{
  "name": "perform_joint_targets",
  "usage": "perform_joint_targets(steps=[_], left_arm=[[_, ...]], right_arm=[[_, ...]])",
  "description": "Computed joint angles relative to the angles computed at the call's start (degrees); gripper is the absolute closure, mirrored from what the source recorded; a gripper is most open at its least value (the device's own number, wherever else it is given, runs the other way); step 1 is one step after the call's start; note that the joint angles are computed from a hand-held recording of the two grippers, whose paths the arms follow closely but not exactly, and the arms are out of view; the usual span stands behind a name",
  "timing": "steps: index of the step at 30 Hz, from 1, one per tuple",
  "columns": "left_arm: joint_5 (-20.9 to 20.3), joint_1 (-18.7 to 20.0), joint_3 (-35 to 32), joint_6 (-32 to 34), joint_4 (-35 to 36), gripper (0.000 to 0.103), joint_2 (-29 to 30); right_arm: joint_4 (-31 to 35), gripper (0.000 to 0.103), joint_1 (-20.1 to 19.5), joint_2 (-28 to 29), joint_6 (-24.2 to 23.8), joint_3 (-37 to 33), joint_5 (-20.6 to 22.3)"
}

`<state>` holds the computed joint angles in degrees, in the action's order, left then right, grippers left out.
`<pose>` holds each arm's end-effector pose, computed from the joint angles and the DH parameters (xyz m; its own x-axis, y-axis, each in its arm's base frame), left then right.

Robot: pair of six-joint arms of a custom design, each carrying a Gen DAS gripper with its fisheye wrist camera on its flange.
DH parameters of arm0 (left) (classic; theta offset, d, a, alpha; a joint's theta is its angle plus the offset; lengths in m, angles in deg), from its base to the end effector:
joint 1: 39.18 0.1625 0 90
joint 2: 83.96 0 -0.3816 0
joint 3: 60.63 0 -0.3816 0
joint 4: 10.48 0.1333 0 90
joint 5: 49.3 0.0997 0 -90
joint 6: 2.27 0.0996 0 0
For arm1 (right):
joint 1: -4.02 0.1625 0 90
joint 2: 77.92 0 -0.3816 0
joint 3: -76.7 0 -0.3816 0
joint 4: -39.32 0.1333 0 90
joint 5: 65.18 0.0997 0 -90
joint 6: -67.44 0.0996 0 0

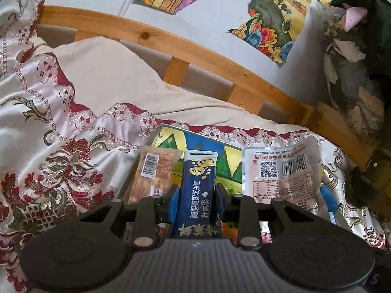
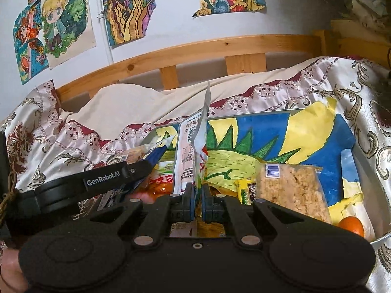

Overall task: Organize snacks
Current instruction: 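Lower both snacks into the tray and open both grippers, then lift both tools back from the tray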

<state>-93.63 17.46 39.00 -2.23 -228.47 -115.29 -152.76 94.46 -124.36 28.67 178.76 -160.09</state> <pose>-0.1467 -0.5948 0.0573 -0.9230 -0.1312 -0.3616 0.2782 0.4216 -0.8631 0.1295 -0.6181 0.1280 -0.7738 -0.3889 0.4999 -0.6283 0.5711 -0.5283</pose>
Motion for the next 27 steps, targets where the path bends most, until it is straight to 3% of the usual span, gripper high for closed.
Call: perform_joint_targets(steps=[7, 11, 14, 17, 27], left_arm=[[1.2, -0.4, -0.2, -0.4, 2.5, 0.067, -0.2], [2.3, -0.9, 0.1, -0.7, 3.2, 0.064, -0.4], [3.2, -1.7, 0.4, -0.7, 3.4, 0.057, -0.7], [5.4, -2.9, 0.4, 1.2, 1.7, 0.040, -0.4], [10.7, -8.4, 2.5, 6.8, -4.7, 0.017, -2.1]], right_arm=[[-0.4, 0.094, 0.2, 0.4, -0.2, -0.3, -1.8], [-1.8, 0.083, 0.4, 0.7, -1.9, -0.2, -2.8], [-4.3, 0.066, 0.7, 0.9, -3.4, 0.2, -3.6], [-6.2, 0.062, 0.8, 0.5, -5.4, 0.8, -3.6], [-13.5, 0.028, 1.1, -3.8, -8.9, 5.5, 0.7]])
